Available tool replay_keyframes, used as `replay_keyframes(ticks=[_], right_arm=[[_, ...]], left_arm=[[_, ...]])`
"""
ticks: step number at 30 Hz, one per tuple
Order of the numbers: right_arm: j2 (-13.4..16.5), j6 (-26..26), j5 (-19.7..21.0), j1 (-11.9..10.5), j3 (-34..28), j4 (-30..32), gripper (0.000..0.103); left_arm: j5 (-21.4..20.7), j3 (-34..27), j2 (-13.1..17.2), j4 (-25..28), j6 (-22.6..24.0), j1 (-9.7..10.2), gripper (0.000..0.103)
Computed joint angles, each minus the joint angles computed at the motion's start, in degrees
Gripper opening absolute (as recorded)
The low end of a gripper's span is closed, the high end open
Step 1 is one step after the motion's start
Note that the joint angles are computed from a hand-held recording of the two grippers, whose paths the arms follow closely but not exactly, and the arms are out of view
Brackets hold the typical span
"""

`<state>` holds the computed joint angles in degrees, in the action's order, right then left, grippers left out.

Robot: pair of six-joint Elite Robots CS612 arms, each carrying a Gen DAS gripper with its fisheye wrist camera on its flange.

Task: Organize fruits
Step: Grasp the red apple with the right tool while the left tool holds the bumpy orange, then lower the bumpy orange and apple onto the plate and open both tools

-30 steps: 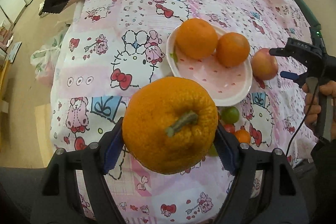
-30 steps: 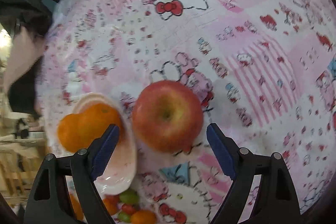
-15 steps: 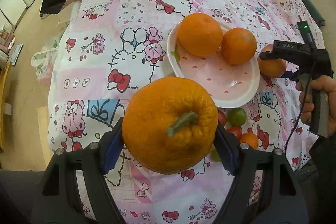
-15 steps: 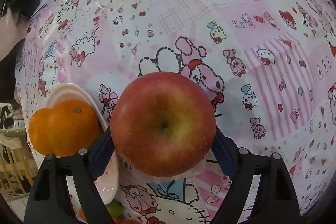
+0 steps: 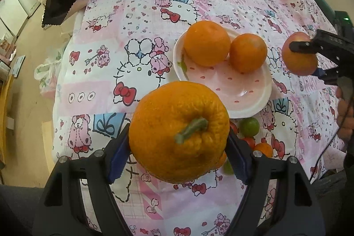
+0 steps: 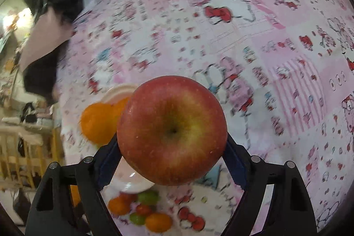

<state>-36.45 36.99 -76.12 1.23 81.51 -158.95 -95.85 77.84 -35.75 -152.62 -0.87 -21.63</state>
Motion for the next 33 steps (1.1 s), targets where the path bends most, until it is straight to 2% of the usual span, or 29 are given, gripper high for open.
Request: replay_keyframes(ticks=[3,6,12,18,24,33], right_arm=[[-0.2,-2.1,2.6,0.6,0.1,1.6,0.086],[0.6,-3.4,5.7,1.1,-0.8,4.6,0.086],[1.9,-6.0,6.8,2.2,-3.6,7.4,0.086],[3.3,-5.3,8.4,2.3,-5.4,8.1,0.086],[4.6,-4.2,11.0,2.0,-6.8,9.8,0.086],[5.1,-4.5,10.5,2.3,-8.2,11.8,0.087]], left_arm=[[-0.2,-1.1,0.4,1.4,-0.2,0.04,0.075],[-0.9,-3.2,1.2,5.1,-0.1,-0.01,0.075],[-1.6,-6.5,3.2,7.0,3.3,-1.11,0.075],[-1.5,-10.0,5.4,7.0,7.4,-1.99,0.075],[-2.9,-12.2,7.0,7.3,8.8,-2.3,0.075],[-3.5,-13.1,8.1,6.8,9.0,-2.3,0.077]])
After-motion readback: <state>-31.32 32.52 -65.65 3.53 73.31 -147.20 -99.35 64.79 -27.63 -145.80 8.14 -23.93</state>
